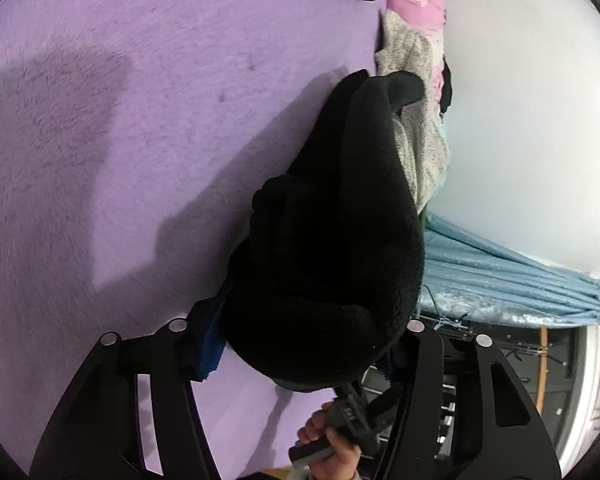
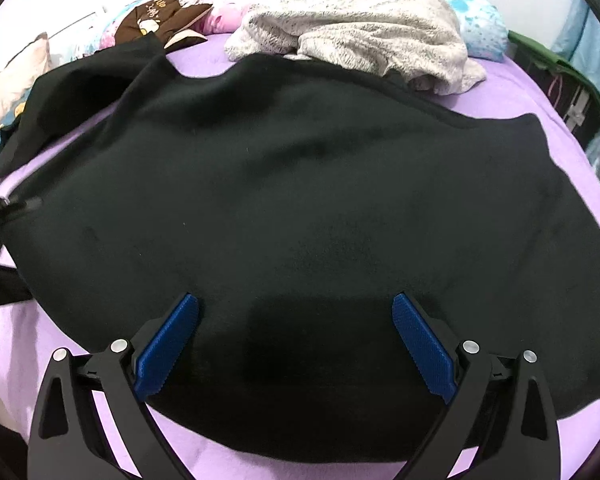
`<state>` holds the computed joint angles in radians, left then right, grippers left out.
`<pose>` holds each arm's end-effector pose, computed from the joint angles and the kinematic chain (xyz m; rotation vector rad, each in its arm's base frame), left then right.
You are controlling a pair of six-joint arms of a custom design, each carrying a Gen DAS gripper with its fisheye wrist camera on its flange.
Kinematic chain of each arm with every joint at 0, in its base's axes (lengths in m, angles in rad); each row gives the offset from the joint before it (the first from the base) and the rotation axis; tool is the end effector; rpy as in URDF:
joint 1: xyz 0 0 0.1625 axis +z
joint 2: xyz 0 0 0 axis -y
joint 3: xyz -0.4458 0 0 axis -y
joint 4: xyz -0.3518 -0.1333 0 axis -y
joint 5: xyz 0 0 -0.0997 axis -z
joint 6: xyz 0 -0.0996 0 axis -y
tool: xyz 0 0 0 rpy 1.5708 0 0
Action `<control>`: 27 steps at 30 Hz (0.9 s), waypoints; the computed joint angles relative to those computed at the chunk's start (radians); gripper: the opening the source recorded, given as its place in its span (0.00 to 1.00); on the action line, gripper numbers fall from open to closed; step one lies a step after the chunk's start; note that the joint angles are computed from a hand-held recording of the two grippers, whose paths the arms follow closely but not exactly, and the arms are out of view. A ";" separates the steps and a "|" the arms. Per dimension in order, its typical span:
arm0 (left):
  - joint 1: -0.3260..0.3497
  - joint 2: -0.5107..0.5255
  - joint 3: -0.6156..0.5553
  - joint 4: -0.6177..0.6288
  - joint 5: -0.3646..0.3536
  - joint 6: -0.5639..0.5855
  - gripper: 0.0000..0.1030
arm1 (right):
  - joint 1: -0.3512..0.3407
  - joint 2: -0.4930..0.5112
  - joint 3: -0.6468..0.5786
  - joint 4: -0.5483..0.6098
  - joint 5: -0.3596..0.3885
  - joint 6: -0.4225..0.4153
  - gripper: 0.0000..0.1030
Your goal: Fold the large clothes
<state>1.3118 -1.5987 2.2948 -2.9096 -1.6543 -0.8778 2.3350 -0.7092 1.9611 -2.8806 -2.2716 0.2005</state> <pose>0.0192 -0.4156 0.3628 0.7704 -2.5309 0.6827 0.4322 -0.3511 0.0485 0.6707 -2.4115 0.4885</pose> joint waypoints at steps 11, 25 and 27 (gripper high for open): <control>-0.175 -0.065 -0.021 0.084 0.179 0.061 0.47 | 0.006 -0.021 -0.017 0.046 -0.010 -0.046 0.94; -0.355 -0.080 -0.038 0.130 0.348 0.137 0.43 | -0.062 0.022 0.055 -0.076 -0.068 -0.125 0.94; -0.384 -0.072 -0.042 0.131 0.373 0.150 0.43 | -0.064 0.031 0.056 -0.090 -0.073 -0.139 0.95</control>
